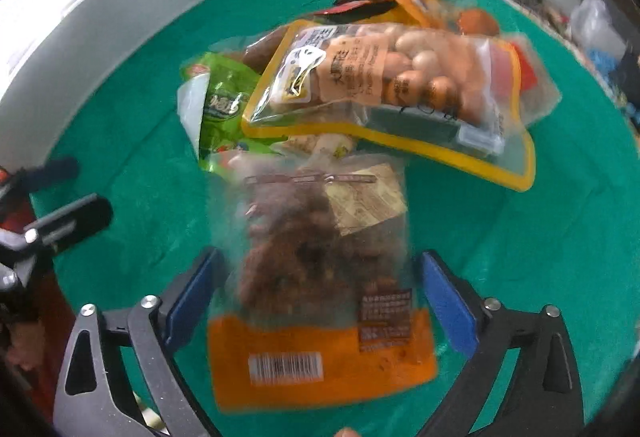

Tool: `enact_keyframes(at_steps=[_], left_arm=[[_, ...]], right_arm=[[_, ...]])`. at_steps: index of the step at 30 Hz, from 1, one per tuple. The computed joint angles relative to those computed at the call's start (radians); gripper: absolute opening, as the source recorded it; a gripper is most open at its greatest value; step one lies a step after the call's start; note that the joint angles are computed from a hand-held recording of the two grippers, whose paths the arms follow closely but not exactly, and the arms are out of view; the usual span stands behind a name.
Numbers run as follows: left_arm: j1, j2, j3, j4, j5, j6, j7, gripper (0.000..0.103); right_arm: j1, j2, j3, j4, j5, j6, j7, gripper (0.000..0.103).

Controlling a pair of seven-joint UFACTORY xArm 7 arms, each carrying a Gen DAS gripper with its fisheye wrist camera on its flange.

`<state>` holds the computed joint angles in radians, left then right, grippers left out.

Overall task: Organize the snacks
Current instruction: 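Grasp the clear orange-bottomed dried-meat bag with the right tool, then lift the dried-meat bag with the right tool and hold it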

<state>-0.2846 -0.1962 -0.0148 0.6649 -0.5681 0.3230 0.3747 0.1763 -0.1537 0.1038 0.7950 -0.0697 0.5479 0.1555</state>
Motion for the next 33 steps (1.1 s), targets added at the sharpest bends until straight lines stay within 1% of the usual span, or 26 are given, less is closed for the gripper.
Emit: enact_keyframes(at_steps=[2, 3, 5, 6, 7, 8, 9, 10, 11, 13, 15, 16, 18, 19, 20, 21, 22, 23, 24, 26, 30, 31, 33], left_arm=[[0.003, 0.003, -0.008, 0.000, 0.017, -0.008, -0.011, 0.103], [0.003, 0.005, -0.009, 0.000, 0.020, -0.009, -0.013, 0.103], [0.001, 0.004, -0.007, -0.002, 0.020, -0.012, -0.012, 0.103], [0.000, 0.004, -0.006, -0.002, 0.020, -0.013, -0.010, 0.103], [0.001, 0.004, -0.007, -0.002, 0.024, -0.012, -0.014, 0.103], [0.002, 0.004, -0.008, -0.002, 0.028, -0.013, -0.016, 0.103], [0.002, 0.002, -0.008, -0.005, 0.030, -0.015, -0.016, 0.103], [0.003, 0.001, -0.011, -0.009, 0.040, -0.020, -0.020, 0.103], [0.006, 0.002, -0.016, -0.010, 0.054, -0.025, -0.029, 0.103], [0.007, 0.004, -0.023, -0.014, 0.079, -0.038, -0.045, 0.103], [0.006, 0.008, -0.029, -0.017, 0.101, -0.052, -0.057, 0.103], [0.007, 0.011, -0.034, -0.018, 0.119, -0.059, -0.069, 0.103], [0.021, 0.013, -0.054, -0.025, 0.186, -0.075, -0.114, 0.103], [0.039, 0.014, -0.074, -0.032, 0.248, -0.087, -0.158, 0.103], [0.048, 0.015, -0.085, -0.035, 0.292, -0.093, -0.189, 0.103], [0.071, 0.017, -0.109, -0.040, 0.368, -0.103, -0.244, 0.103], [0.080, 0.018, -0.118, -0.043, 0.416, -0.108, -0.280, 0.103], [0.097, 0.019, -0.137, -0.047, 0.459, -0.118, -0.310, 0.103], [0.073, 0.020, -0.114, -0.047, 0.461, -0.120, -0.311, 0.103], [0.071, 0.022, -0.111, -0.044, 0.488, -0.120, -0.339, 0.103], [0.065, 0.027, -0.105, -0.045, 0.521, -0.139, -0.374, 0.103], [0.065, 0.031, -0.105, -0.045, 0.529, -0.145, -0.383, 0.103], [0.062, 0.033, -0.102, -0.046, 0.538, -0.154, -0.391, 0.103]], right_arm=[[-0.002, 0.001, -0.009, -0.020, -0.001, -0.059, -0.027, 0.101], [-0.004, 0.003, -0.010, -0.020, 0.001, -0.065, -0.031, 0.100], [-0.015, 0.008, -0.012, -0.008, -0.011, -0.044, -0.023, 0.096], [-0.018, 0.009, -0.014, -0.007, -0.009, -0.040, -0.024, 0.092], [-0.018, 0.004, -0.016, -0.003, -0.003, -0.030, -0.029, 0.076], [-0.020, -0.018, -0.007, -0.006, -0.021, -0.012, -0.010, 0.072], [-0.025, -0.029, -0.015, -0.001, -0.021, 0.013, -0.023, 0.072], [-0.027, -0.045, -0.034, -0.014, 0.011, 0.023, -0.056, 0.072], [-0.033, -0.062, -0.047, -0.033, 0.019, 0.019, -0.069, 0.072], [-0.079, -0.112, -0.046, -0.086, -0.035, -0.002, -0.046, 0.072], [-0.120, -0.161, -0.059, -0.139, -0.054, -0.035, -0.025, 0.073], [-0.140, -0.185, -0.074, -0.173, -0.050, -0.069, -0.019, 0.074], [-0.183, -0.217, -0.082, -0.227, -0.058, -0.142, 0.000, 0.076], [-0.214, -0.231, -0.084, -0.260, -0.076, -0.199, 0.012, 0.078], [-0.232, -0.236, -0.081, -0.279, -0.082, -0.234, 0.020, 0.079], [-0.245, -0.241, -0.076, -0.292, -0.085, -0.257, 0.026, 0.080], [-0.261, -0.243, -0.071, -0.304, -0.094, -0.283, 0.031, 0.082], [-0.264, -0.252, -0.069, -0.318, -0.093, -0.299, 0.029, 0.083], [-0.273, -0.250, -0.062, -0.326, -0.099, -0.320, 0.030, 0.084], [-0.289, -0.264, -0.038, -0.352, -0.106, -0.346, 0.051, 0.084], [-0.283, -0.258, -0.043, -0.344, -0.093, -0.346, 0.042, 0.086], [-0.282, -0.292, -0.039, -0.373, -0.092, -0.342, 0.046, 0.086], [-0.281, -0.292, -0.047, -0.373, -0.086, -0.342, 0.036, 0.087]])
